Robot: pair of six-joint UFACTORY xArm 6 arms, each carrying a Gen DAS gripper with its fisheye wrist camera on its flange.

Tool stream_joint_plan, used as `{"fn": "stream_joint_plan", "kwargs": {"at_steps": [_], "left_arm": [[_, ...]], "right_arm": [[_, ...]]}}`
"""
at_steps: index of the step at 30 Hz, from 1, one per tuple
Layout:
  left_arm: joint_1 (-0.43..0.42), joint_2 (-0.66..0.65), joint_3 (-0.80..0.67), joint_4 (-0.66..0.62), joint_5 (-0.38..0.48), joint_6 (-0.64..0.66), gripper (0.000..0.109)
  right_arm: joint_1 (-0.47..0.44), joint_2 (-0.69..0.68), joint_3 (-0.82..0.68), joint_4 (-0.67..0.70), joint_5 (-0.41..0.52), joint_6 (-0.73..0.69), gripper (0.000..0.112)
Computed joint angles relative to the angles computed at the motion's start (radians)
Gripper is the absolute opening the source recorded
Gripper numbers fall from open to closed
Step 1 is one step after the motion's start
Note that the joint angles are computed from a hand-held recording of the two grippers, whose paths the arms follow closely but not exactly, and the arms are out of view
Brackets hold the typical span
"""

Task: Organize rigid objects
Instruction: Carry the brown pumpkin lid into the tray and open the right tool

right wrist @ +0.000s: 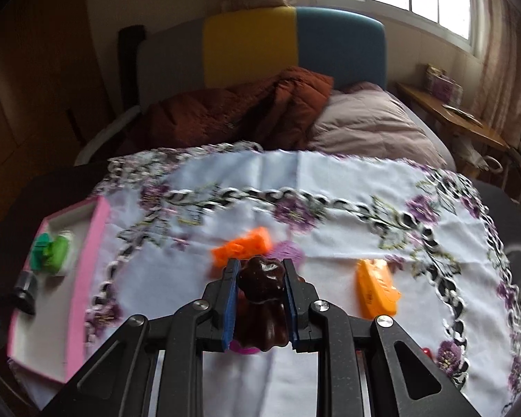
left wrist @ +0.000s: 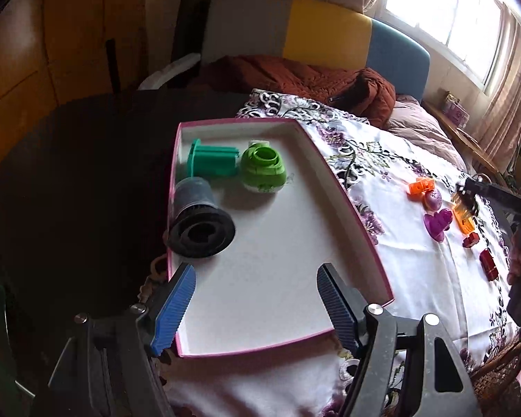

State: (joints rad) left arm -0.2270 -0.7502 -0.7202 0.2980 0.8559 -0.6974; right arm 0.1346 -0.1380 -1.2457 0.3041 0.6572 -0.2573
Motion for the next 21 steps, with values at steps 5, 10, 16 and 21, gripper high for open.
{"fn": "stream_joint_plan", "kwargs": {"at_steps": [5,10,16,21], "left_arm": [[0.034,-0.044,0.029,-0.008,0.0,0.0,0.074],[0.084,-0.102,0.063,-0.013,0.005,0.007,0.074],[0.162,-0.157,0.101,-0.04,0.028,0.028,0.074],[0.199,-0.179,0.119,-0.059,0.02,0.044,0.074]], "right_arm": [[0.111,-0.011,-0.039,0.098,0.051,-0.079,0.023],[0.269,0.029,-0.105,0.161,0.124,-0.155,0.023],[0.446,0.175,-0.239,0.119,0.237,-0.14,0.023],[0.526,0.292,-0.315,-0.054,0.181,-0.007,0.023]]}}
